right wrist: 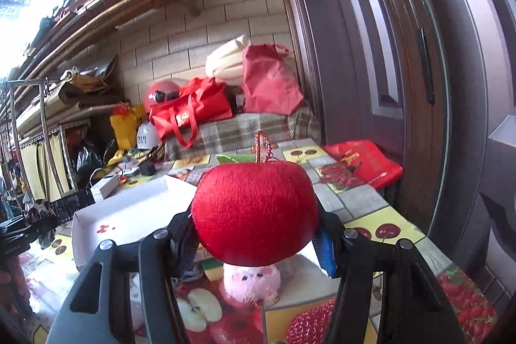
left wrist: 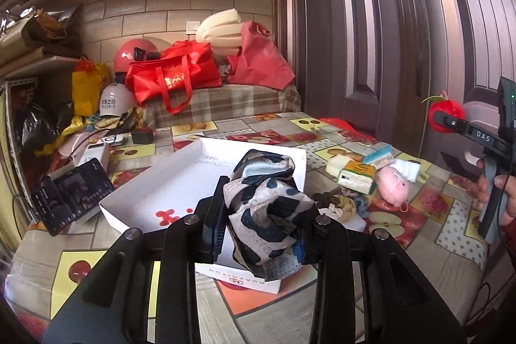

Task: Organize soft objects
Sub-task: 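Carry the scarf with the left gripper while the right gripper carries the apple over the white box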

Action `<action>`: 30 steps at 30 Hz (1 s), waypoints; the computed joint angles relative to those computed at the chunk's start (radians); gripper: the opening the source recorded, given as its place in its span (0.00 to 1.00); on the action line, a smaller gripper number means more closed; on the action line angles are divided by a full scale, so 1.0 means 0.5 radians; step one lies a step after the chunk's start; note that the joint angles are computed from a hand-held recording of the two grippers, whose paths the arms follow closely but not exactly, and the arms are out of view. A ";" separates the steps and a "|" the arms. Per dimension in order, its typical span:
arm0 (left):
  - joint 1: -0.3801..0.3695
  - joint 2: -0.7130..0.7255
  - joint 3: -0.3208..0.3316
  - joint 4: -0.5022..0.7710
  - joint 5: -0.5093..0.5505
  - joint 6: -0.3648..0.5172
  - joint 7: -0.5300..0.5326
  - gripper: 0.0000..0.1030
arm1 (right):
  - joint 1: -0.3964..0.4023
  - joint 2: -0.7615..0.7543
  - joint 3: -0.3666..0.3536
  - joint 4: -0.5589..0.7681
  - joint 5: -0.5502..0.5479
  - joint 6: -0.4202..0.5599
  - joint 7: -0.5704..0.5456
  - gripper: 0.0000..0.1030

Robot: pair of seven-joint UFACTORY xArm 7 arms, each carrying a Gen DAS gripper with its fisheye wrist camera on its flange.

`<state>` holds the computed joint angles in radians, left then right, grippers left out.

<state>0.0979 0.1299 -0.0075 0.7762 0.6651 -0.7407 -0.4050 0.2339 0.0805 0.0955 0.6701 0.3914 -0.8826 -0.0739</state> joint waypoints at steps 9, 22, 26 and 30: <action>-0.069 0.014 0.004 -0.067 -0.570 0.050 0.252 0.31 | 0.037 0.142 -0.012 0.088 0.064 -0.012 -0.036 0.58; -0.128 -0.013 0.030 -0.162 -1.123 -0.021 0.501 0.31 | 0.130 0.237 0.012 0.172 -0.015 -0.021 -0.096 0.58; -0.126 -0.008 0.033 -0.153 -1.192 0.004 0.508 0.31 | 0.142 0.273 0.010 0.232 -0.047 0.013 -0.100 0.58; -0.154 0.025 0.036 -0.110 -1.286 0.027 0.624 0.31 | 0.157 0.334 0.000 0.333 -0.055 0.078 -0.123 0.58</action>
<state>0.0207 0.1422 0.0103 0.7211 0.0223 -0.7272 -0.0929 0.3126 0.2476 0.0956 0.8367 0.3641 -0.8435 -0.1355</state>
